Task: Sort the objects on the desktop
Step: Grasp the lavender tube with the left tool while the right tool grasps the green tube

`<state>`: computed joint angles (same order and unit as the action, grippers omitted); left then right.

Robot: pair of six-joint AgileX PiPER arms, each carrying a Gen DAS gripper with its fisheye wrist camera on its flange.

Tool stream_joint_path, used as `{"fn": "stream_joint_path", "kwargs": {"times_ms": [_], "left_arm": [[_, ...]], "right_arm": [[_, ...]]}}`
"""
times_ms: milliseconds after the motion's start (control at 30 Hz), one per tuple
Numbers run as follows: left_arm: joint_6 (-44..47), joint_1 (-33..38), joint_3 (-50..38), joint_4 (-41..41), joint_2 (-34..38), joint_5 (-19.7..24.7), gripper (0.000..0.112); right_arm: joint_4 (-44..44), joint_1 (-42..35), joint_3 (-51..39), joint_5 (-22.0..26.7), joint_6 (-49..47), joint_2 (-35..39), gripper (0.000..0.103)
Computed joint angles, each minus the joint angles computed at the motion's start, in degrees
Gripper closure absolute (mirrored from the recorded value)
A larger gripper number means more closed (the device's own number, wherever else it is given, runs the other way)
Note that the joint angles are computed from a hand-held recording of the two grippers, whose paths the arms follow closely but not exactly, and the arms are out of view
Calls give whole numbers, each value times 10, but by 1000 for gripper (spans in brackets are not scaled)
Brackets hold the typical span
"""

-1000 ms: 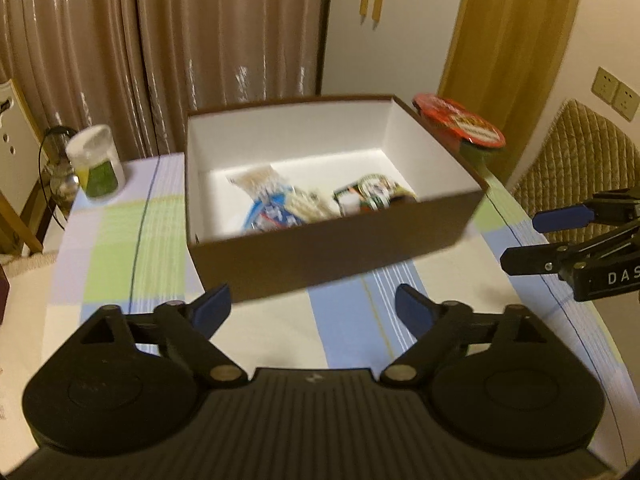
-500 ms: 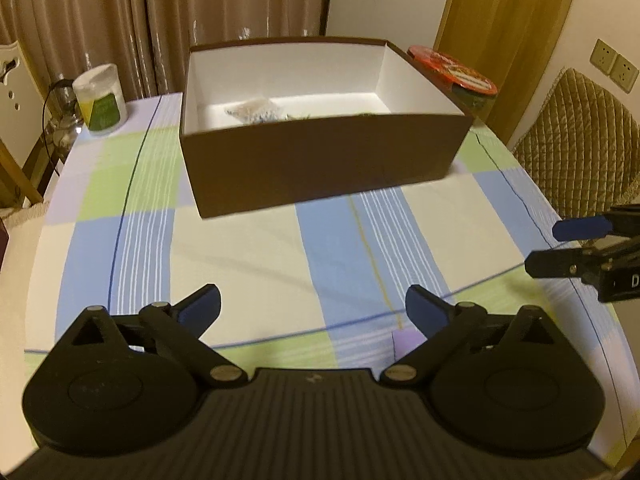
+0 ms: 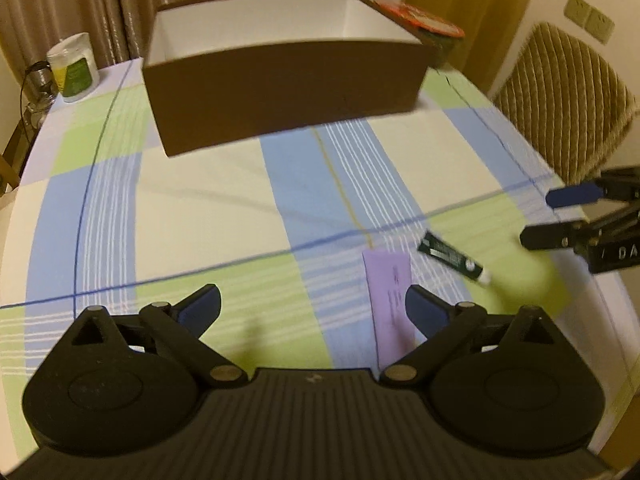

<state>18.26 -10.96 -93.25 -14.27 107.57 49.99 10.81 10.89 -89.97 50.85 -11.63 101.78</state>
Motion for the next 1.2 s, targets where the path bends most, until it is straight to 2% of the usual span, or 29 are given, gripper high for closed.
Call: {"fn": "stream_joint_path", "kwargs": {"times_ms": [167, 233, 300, 733, 900, 967, 1133, 1200], "left_arm": [[19, -18, 42, -5, -7, -25, 20], [27, -27, 58, -8, -9, -41, 29], [36, -35, 67, -10, -6, -50, 42], [55, -60, 56, -29, 23, -49, 49], [52, -66, 50, -18, 32, -49, 60], [52, -66, 51, -15, 33, -53, 62], [54, -64, 52, -16, 36, -54, 66], [54, -63, 52, -15, 37, -56, 71]], "right_arm": [[3, 0, 18, -4, -12, 0, 28], [6, -1, 22, -4, -17, 2, 28], [8, -1, 22, -4, -21, 5, 28], [17, 4, -7, 4, -49, 45, 28], [16, 8, -15, -2, -67, 65, 29], [12, 10, -22, 2, -76, 75, 49], [10, 9, -28, 1, -87, 91, 49], [13, 8, -31, 3, -92, 95, 49]]}}
